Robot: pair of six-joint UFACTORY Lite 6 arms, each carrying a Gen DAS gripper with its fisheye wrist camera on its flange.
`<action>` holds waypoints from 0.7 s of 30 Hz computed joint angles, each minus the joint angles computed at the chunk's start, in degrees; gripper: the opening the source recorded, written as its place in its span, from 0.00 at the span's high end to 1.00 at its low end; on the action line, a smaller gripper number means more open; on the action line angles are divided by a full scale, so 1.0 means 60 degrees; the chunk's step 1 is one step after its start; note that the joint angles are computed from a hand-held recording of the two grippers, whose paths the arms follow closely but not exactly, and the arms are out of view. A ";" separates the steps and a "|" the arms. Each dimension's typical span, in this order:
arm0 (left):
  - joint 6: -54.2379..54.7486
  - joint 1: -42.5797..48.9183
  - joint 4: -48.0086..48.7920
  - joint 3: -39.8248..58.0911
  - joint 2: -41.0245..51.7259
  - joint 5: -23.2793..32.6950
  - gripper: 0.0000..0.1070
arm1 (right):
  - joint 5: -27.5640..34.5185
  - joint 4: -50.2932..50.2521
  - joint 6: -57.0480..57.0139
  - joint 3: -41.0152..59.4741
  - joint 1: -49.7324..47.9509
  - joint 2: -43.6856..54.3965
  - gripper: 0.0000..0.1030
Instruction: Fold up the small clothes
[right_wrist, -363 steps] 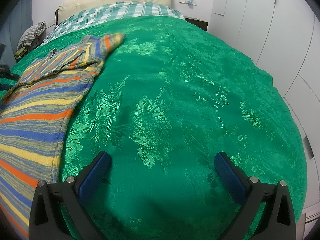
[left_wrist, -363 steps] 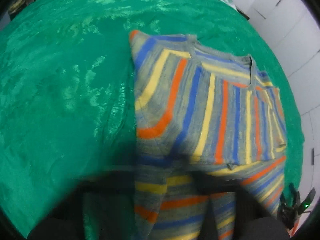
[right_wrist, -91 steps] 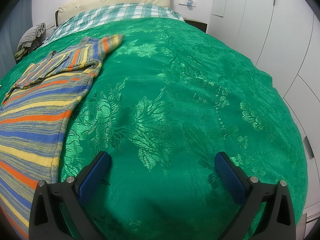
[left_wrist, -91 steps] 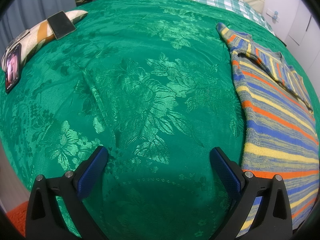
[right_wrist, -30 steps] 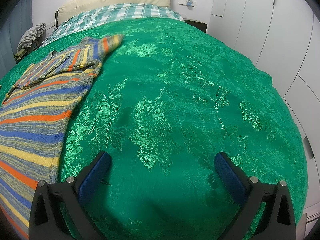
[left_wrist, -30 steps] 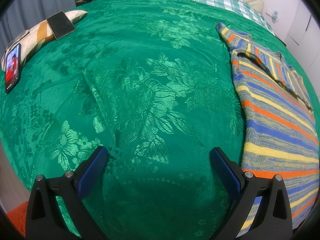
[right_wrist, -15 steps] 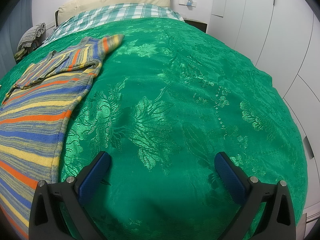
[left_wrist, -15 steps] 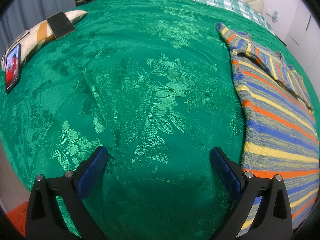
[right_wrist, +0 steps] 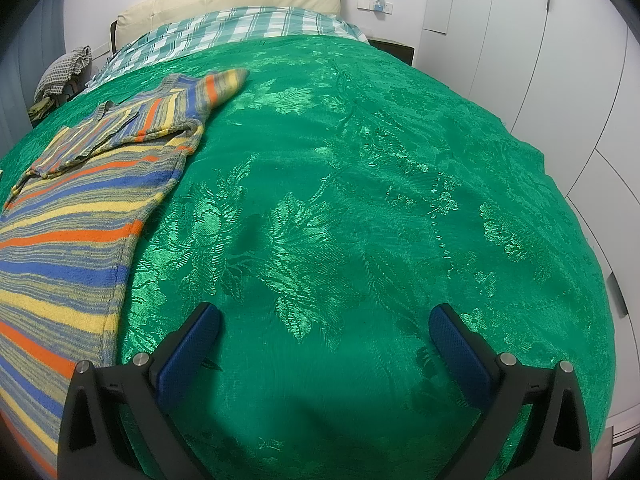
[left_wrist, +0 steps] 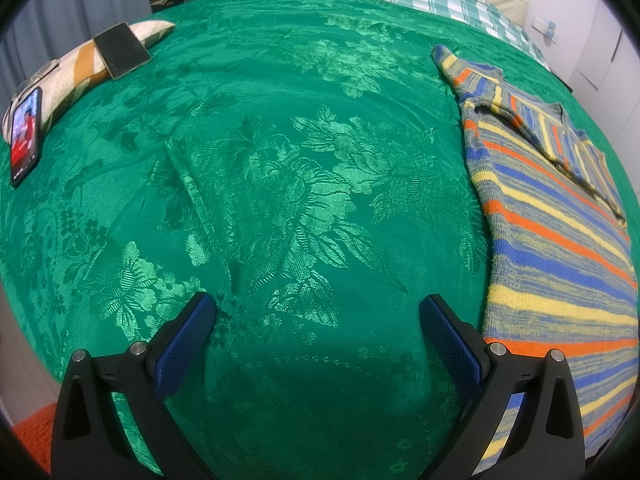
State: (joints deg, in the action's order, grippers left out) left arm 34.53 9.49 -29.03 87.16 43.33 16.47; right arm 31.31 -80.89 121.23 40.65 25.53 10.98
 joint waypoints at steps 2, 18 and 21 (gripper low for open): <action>0.0000 0.0000 0.0000 0.0000 0.0000 0.0000 0.04 | 0.0000 0.0000 0.0000 0.0000 0.0000 0.0000 0.00; 0.2739 0.1163 -0.3186 -0.0831 -0.1275 0.1219 0.05 | -0.1026 0.0780 -0.1104 -0.0346 -0.0591 -0.0992 0.00; 0.3913 0.1815 -0.3861 -0.1547 -0.1982 0.2540 0.05 | -0.2047 0.2909 -0.3112 -0.0852 -0.1038 -0.2601 0.01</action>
State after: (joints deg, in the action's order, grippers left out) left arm 58.00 20.38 -52.20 77.88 31.44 31.71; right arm 19.03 -63.44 102.56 35.54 19.30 -4.62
